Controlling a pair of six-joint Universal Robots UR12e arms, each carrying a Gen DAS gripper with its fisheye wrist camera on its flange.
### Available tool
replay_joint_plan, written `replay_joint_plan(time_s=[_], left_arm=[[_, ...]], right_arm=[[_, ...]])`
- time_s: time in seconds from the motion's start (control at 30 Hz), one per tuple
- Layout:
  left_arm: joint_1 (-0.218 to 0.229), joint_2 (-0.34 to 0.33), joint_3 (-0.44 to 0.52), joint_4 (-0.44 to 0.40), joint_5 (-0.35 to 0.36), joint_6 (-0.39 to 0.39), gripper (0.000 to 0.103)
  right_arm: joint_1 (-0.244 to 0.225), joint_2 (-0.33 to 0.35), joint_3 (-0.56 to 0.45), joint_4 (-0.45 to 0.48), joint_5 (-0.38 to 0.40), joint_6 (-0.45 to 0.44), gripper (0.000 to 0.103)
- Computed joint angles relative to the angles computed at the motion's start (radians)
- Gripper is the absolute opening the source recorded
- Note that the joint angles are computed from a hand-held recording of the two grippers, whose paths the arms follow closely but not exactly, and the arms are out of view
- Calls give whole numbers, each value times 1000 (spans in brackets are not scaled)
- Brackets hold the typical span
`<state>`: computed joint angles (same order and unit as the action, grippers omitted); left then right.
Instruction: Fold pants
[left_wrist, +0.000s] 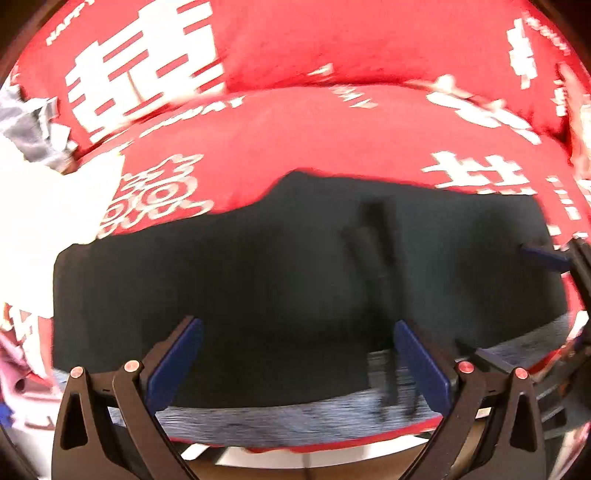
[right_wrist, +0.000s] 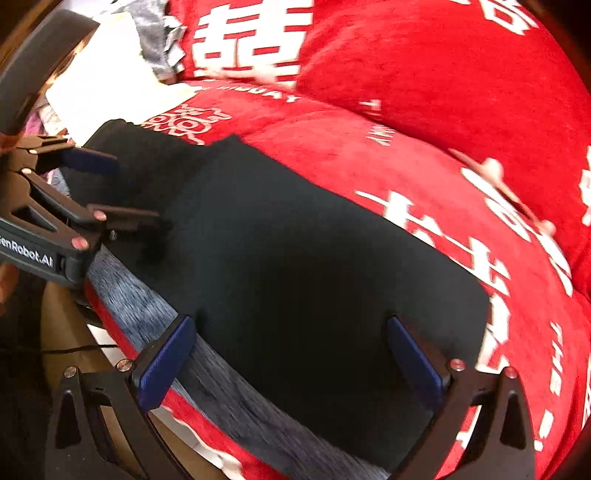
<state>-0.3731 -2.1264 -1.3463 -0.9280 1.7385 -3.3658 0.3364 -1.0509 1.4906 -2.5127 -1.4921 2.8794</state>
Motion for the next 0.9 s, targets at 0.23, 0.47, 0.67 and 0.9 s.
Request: replay_joint_plan(time_s=[0.23,0.47,0.67,0.9], left_arm=[[49,19,-42,-64,-42,-87,103],[65,37,-74,-51,-42,-112,103],[60,23,-66,-85,2,-97,103],[79,41,-91,-51,-3,-133,103]], right_arm=[[35,59,-88,38,3,-116,103],[18,62,-107,47,140,-95,103],[71,96,-135,54,-18,-188,103],[77,99,-171,103,82,-227,103]])
